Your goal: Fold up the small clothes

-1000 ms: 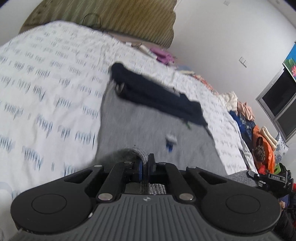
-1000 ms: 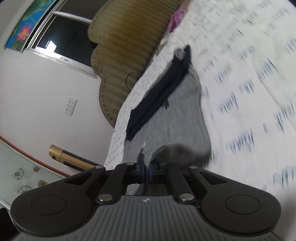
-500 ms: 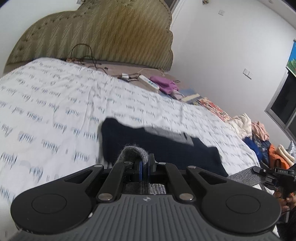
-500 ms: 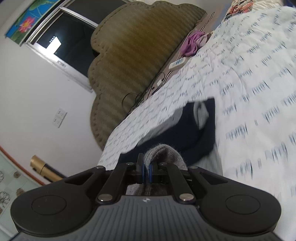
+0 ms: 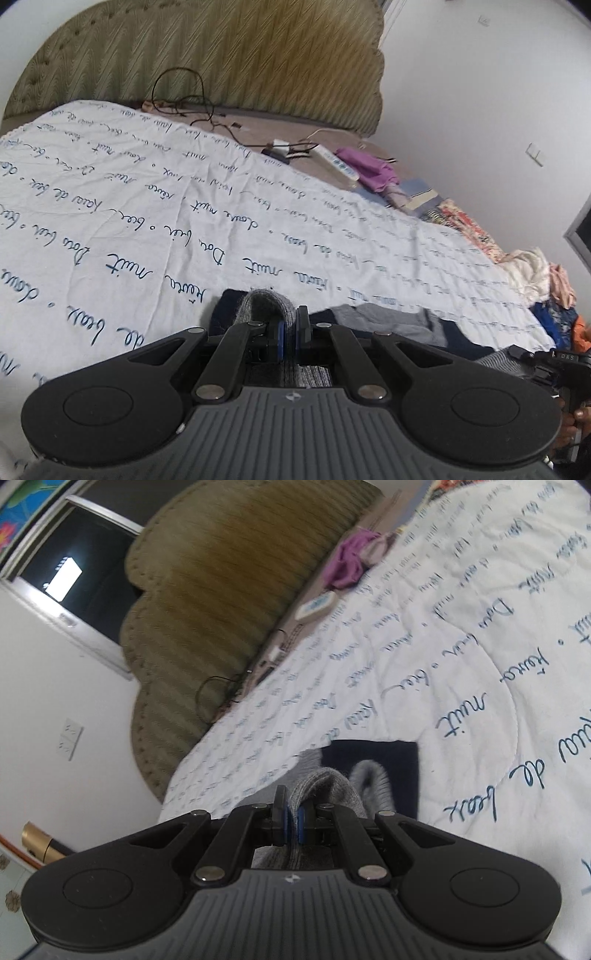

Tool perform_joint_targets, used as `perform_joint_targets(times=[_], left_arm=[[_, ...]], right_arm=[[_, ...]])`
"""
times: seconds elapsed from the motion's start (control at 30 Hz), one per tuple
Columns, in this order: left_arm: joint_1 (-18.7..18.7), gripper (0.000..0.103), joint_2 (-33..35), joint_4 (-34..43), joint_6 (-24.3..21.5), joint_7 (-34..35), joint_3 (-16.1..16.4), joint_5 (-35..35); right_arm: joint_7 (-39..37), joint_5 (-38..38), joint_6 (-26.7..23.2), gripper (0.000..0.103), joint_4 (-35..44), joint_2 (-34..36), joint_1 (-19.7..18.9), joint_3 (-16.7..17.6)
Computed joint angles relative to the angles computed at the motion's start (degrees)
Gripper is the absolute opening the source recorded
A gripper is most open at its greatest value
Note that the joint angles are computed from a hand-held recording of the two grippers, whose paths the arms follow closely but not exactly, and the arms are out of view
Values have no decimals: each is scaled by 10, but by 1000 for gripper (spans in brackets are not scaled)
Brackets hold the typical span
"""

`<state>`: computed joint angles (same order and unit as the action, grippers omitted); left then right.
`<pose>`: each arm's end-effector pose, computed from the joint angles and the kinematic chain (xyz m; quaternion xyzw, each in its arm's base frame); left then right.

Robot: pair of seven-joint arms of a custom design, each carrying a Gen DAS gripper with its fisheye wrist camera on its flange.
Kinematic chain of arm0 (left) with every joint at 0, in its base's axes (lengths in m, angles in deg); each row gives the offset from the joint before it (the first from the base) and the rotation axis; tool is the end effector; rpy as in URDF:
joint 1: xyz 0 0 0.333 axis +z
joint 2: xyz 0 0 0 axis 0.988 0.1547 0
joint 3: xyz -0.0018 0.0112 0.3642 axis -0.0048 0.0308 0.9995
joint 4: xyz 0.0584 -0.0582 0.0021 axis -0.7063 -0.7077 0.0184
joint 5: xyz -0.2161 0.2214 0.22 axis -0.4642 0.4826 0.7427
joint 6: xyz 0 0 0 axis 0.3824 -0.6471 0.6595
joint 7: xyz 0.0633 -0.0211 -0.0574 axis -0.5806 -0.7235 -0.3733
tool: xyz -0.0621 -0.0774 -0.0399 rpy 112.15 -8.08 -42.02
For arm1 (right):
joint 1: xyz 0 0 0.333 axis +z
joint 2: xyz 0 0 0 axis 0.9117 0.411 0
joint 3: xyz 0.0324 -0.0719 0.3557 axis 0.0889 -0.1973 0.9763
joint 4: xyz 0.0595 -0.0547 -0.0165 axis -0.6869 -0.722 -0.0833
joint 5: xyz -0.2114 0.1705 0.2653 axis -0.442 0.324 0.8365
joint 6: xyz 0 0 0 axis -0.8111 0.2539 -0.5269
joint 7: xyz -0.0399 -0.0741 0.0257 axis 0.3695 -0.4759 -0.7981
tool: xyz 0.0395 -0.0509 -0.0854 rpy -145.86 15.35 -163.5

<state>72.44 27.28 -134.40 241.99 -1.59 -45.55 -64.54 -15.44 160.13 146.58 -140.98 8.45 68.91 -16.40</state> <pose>0.6973 -0.2195 0.5270 -0.6831 0.5717 -0.4215 0.1701 0.6890 0.0650 0.4817 -0.4623 0.6885 0.0152 0.5586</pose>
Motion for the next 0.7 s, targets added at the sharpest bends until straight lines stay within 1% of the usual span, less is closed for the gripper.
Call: perform_joint_targets(times=[0.1, 0.17, 0.2, 0.23, 0.27, 0.3, 0.33, 0.37, 0.4, 0.43, 0.47, 0.5, 0.53, 0.57, 0.6, 0.63, 0.67, 0.7], left_arm=[[4, 5, 22, 30, -12, 4, -4, -5], [0, 6, 33, 46, -21, 3, 2, -4], [3, 7, 38, 52, -26, 9, -3, -5], [6, 17, 44, 59, -33, 16, -8, -6], [19, 20, 49, 61, -34, 35, -26, -14], [20, 26, 50, 62, -35, 43, -28, -15], [7, 41, 49, 62, -35, 38, -12, -7], [-9, 55, 47, 58, -24, 28, 10, 7], [-37, 63, 42, 51, -5, 6, 49, 29], [-71, 73, 37, 43, 17, -32, 99, 62], [-104, 76, 33, 36, 42, -66, 147, 92], [-123, 76, 29, 31, 60, -88, 177, 114], [-150, 76, 25, 23, 75, -76, 211, 99], [-180, 76, 21, 16, 95, -96, 255, 123], [-213, 77, 19, 14, 110, -147, 305, 188], [-245, 78, 20, 17, 118, -197, 356, 264], [-282, 79, 24, 16, 125, -208, 406, 300], [-315, 79, 30, 9, 132, -180, 445, 295]], right_arm=[[20, -15, 4, 5, 14, 16, -1, 0], [39, -24, 9, 5, 20, 25, -3, 1], [50, -31, 8, 6, 23, 29, -5, 2], [68, -46, 2, 6, 26, 33, -7, 2], [85, -65, -10, 6, 28, 37, -11, 3], [105, -87, -16, 7, 30, 40, -12, 3], [110, -95, -16, 7, 30, 41, -14, 6], [111, -99, -18, 7, 31, 42, -17, 10], [113, -101, -19, 7, 33, 43, -20, 12], [106, -93, -21, 7, 35, 42, -25, 17], [95, -82, -22, 8, 36, 41, -30, 20], [93, -81, -19, 8, 38, 39, -30, 20], [87, -78, -13, 11, 38, 36, -30, 20], [67, -65, -7, 13, 36, 30, -32, 22], [49, -57, -1, 17, 33, 23, -31, 21], [41, -60, 5, 33, 30, 18, -28, 18], [37, -68, 15, 56, 27, 12, -24, 14], [29, -73, 30, 67, 24, 7, -19, 11]])
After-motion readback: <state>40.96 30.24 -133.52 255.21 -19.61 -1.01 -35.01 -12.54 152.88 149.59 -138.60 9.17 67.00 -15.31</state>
